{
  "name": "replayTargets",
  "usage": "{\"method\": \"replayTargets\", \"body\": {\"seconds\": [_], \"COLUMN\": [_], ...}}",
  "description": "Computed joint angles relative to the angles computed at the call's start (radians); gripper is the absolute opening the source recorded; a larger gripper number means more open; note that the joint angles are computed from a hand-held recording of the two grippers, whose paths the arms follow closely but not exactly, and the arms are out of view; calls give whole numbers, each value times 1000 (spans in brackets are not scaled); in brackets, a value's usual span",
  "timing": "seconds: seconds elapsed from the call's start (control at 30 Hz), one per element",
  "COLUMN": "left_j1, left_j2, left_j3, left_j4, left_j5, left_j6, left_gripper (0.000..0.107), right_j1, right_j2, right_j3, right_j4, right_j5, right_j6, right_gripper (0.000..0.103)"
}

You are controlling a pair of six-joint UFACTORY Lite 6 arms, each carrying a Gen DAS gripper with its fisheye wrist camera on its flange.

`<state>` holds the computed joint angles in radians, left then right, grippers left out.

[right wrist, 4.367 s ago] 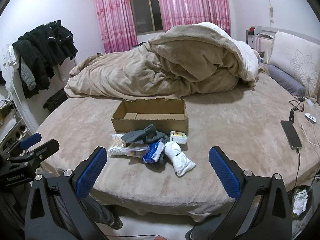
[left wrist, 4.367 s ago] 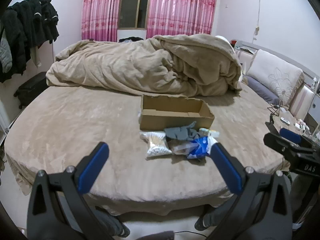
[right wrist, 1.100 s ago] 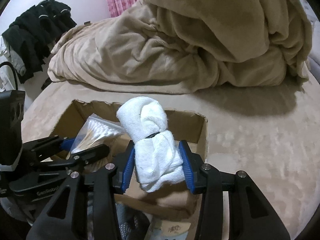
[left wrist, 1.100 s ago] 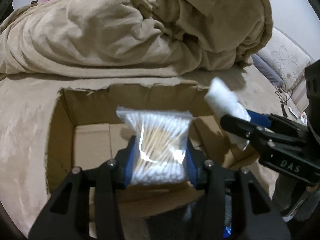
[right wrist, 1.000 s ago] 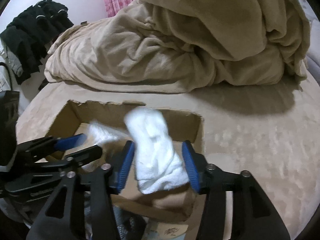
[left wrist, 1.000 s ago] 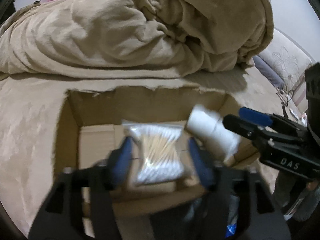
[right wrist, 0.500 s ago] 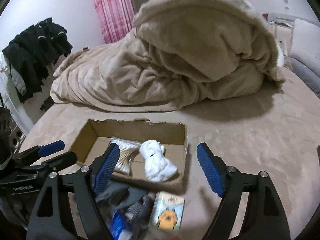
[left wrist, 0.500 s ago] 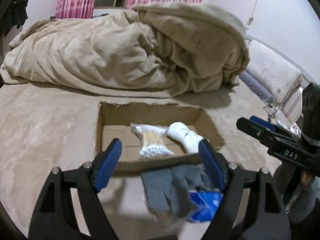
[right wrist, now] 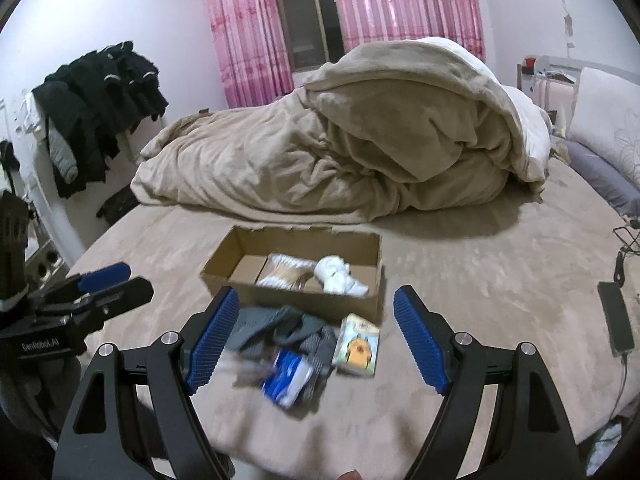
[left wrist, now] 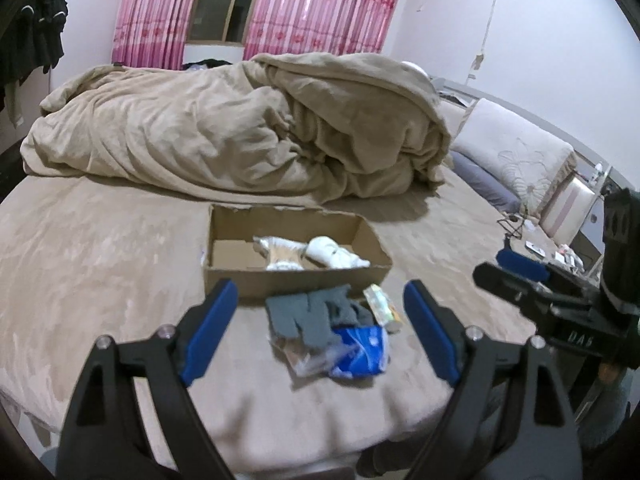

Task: Organize objects
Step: 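Grasp the bear tissue pack with the right gripper while the left approaches the clear snack bag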

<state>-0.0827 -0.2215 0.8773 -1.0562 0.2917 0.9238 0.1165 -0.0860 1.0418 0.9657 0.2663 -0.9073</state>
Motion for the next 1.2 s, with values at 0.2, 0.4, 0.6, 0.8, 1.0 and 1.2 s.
{"method": "replayTargets", "body": {"seconds": [0.2, 0.4, 0.6, 0.8, 1.0, 1.2], "left_j1": [-46, -78, -98, -103, -112, -114], "left_j2": [-77, -13, 75, 240, 392, 535], "left_j3": [-122, -184, -232, -171, -51, 83], "left_j4": [35, -56, -362, -741, -892, -859], "left_j5": [-45, -97, -127, -124, -124, -126], "left_j6": [-42, 20, 302, 656, 785, 731], "left_gripper": [86, 86, 86, 86, 87, 87], "right_j1": [-4, -41, -81, -88, -83, -89], "right_j2": [-94, -106, -73, 37, 171, 333], "right_j3": [-152, -235, -289, -261, -178, -28], "right_j4": [123, 223, 363, 482, 604, 576], "right_j5": [24, 28, 41, 32, 11, 1], "right_j6": [-146, -243, -396, -529, -671, -672], "right_gripper": [83, 83, 83, 83, 83, 83]}}
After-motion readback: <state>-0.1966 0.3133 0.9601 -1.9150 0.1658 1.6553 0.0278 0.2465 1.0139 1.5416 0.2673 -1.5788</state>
